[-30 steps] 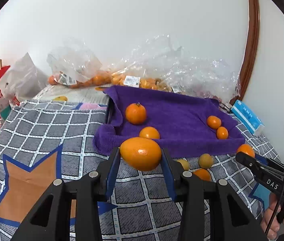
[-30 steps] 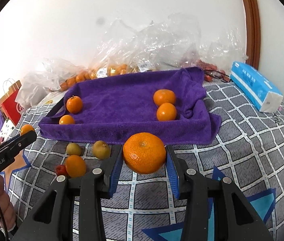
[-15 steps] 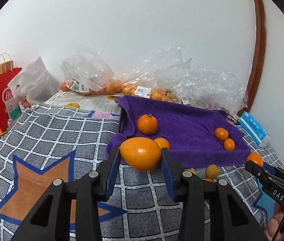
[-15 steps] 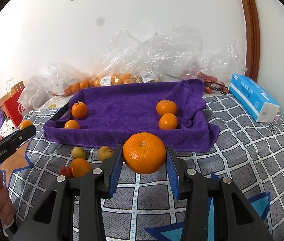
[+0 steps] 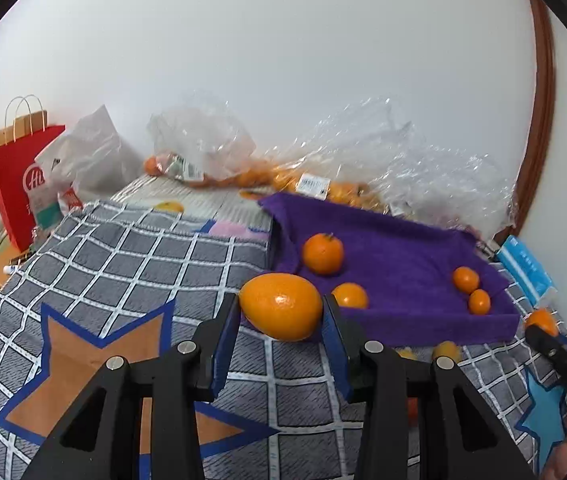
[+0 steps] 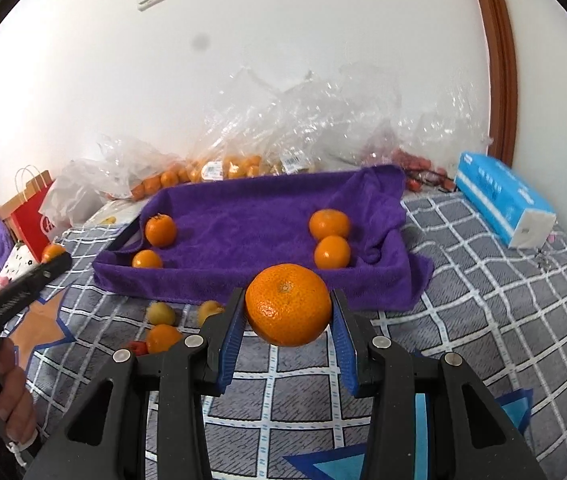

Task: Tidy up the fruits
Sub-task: 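Lift both held oranges and carry them over the purple towel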

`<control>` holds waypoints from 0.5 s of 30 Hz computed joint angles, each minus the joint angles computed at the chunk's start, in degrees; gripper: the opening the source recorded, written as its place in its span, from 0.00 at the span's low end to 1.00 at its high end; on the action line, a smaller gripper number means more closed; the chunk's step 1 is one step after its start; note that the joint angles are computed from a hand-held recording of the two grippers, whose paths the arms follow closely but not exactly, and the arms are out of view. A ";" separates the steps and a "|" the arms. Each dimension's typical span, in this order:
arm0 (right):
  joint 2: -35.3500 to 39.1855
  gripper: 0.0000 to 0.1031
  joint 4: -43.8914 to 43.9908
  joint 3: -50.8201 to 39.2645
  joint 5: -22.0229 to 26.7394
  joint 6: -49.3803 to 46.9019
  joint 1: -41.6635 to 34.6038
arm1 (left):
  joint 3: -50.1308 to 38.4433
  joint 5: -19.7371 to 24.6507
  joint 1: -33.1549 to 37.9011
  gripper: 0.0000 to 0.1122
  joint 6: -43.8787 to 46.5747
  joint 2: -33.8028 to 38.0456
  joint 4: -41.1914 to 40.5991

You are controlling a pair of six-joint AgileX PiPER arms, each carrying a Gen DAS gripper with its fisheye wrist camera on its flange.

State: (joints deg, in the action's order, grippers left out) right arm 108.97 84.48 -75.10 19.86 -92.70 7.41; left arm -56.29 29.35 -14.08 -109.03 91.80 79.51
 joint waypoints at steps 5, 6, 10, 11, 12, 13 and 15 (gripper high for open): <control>-1.35 0.40 -3.38 -1.54 0.17 0.30 0.45 | -0.68 -4.31 2.25 0.34 8.60 -3.76 -8.23; -0.90 0.40 -6.07 -3.12 0.76 3.01 0.48 | -1.20 -5.06 2.64 0.34 10.53 -4.17 -9.68; 0.65 0.40 -10.05 -7.60 -0.23 7.30 1.28 | -6.19 -6.59 4.41 0.35 23.54 -3.71 -20.09; 1.20 0.40 -12.48 -9.15 -0.08 10.17 1.37 | -7.90 -7.57 5.36 0.35 27.42 -3.15 -23.53; 2.37 0.40 -16.63 -12.08 1.81 15.33 1.02 | -9.09 -8.01 5.94 0.35 29.69 -2.66 -25.62; 3.53 0.40 -19.81 -14.81 4.13 19.67 0.57 | -10.68 -8.18 6.45 0.35 32.32 -1.88 -28.00; 6.54 0.40 -24.21 -21.43 9.50 27.18 -0.42 | -14.12 -8.48 7.48 0.35 36.10 0.15 -31.37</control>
State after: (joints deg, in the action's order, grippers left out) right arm 115.51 60.28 -96.54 29.36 -65.52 7.00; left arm -70.40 20.88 -6.60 -72.93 91.96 48.15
